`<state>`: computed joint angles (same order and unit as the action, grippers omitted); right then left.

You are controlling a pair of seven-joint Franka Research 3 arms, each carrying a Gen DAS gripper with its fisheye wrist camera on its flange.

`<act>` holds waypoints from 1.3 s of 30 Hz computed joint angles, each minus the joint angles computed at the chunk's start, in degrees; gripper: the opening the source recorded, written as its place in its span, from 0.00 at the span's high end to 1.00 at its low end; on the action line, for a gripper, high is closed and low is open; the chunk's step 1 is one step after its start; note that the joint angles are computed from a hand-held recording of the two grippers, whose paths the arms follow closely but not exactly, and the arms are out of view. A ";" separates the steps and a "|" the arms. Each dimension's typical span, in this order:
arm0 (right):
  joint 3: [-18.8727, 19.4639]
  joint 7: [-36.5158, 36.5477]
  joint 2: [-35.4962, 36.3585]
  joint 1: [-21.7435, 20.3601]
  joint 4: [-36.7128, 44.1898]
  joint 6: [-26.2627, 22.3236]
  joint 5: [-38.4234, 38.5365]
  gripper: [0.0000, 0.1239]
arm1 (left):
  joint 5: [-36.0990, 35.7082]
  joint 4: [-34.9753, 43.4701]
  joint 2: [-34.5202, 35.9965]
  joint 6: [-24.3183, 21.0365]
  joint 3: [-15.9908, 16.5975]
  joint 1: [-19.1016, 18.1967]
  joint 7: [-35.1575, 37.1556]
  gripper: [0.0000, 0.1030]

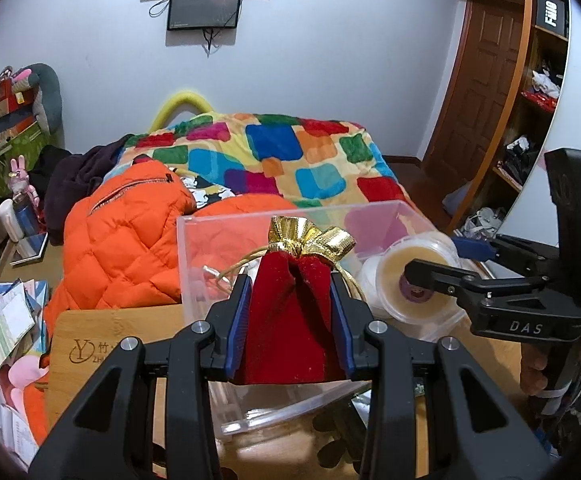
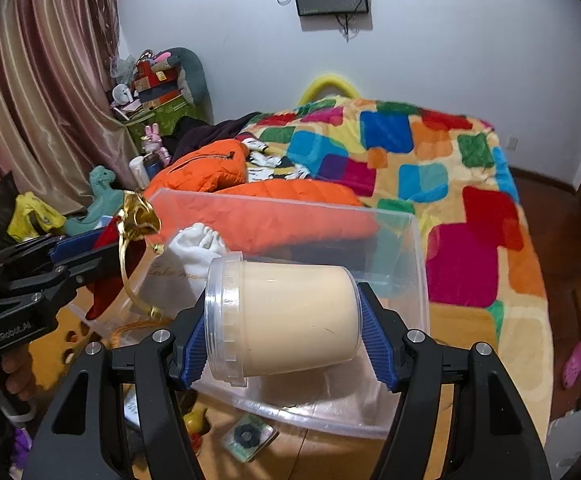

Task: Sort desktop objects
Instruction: 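Lower the red bag and cream tub into the box and open both tools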

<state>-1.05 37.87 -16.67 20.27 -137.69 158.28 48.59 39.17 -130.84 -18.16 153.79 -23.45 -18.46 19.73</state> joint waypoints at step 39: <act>-0.81 -19.62 -0.11 5.31 -3.83 9.05 14.29 0.44 | 13.85 0.81 4.09 -1.86 -0.38 -1.94 -7.50 0.48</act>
<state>-1.86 18.26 -16.78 25.58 -141.53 167.33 62.88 53.02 -130.03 -14.06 151.92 -23.83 -20.40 12.23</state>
